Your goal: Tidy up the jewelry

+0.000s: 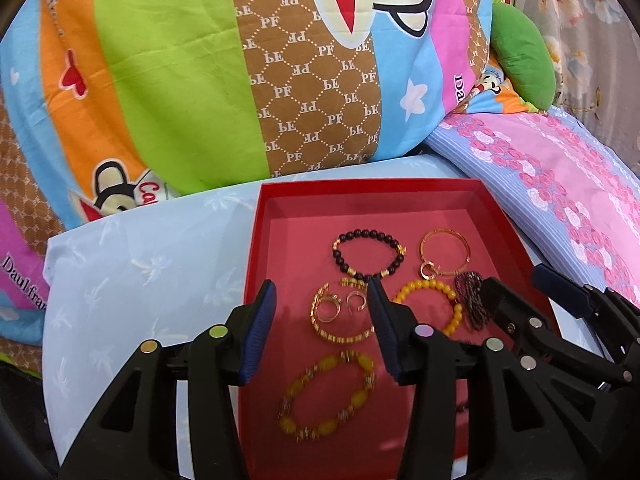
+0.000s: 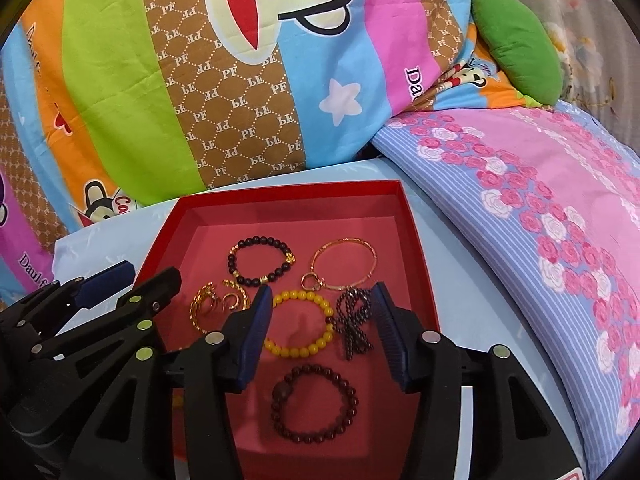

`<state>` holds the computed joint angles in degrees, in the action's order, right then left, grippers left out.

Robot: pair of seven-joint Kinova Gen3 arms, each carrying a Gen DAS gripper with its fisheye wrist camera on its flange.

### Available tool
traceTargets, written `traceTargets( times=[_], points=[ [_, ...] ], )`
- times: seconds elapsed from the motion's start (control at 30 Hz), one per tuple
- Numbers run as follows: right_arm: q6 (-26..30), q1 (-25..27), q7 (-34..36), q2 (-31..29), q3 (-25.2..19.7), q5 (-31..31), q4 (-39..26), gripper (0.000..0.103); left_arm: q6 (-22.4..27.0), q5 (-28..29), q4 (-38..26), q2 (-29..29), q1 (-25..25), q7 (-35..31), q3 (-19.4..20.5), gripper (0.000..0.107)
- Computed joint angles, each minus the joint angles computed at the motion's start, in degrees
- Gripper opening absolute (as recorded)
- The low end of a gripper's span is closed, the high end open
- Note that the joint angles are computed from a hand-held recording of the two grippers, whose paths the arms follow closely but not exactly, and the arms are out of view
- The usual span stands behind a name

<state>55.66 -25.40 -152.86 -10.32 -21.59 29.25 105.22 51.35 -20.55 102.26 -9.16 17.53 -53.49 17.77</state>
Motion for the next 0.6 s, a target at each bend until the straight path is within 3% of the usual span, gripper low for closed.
traceTargets(
  times=[0.17, 0.43, 0.6],
  points=[
    [3.1, 0.0, -3.6, -3.5, -3.0, 0.0, 1.2, 0.061, 2.0, 0.4, 1.3, -3.6, 0.0, 0.7, 1.4, 0.054],
    [10.0, 0.2, -6.7, -7.1, -9.9, 0.4, 1.5, 0.063, 5.8, 1.8, 3.4, -9.1, -1.5, 2.1, 5.3, 0.061],
    [12.2, 0.7, -8.5, -9.4, -12.8, -0.6, 2.6, 0.070, 7.6, 3.7, 5.0, -12.3, -3.1, 2.6, 7.2, 0.069]
  ],
)
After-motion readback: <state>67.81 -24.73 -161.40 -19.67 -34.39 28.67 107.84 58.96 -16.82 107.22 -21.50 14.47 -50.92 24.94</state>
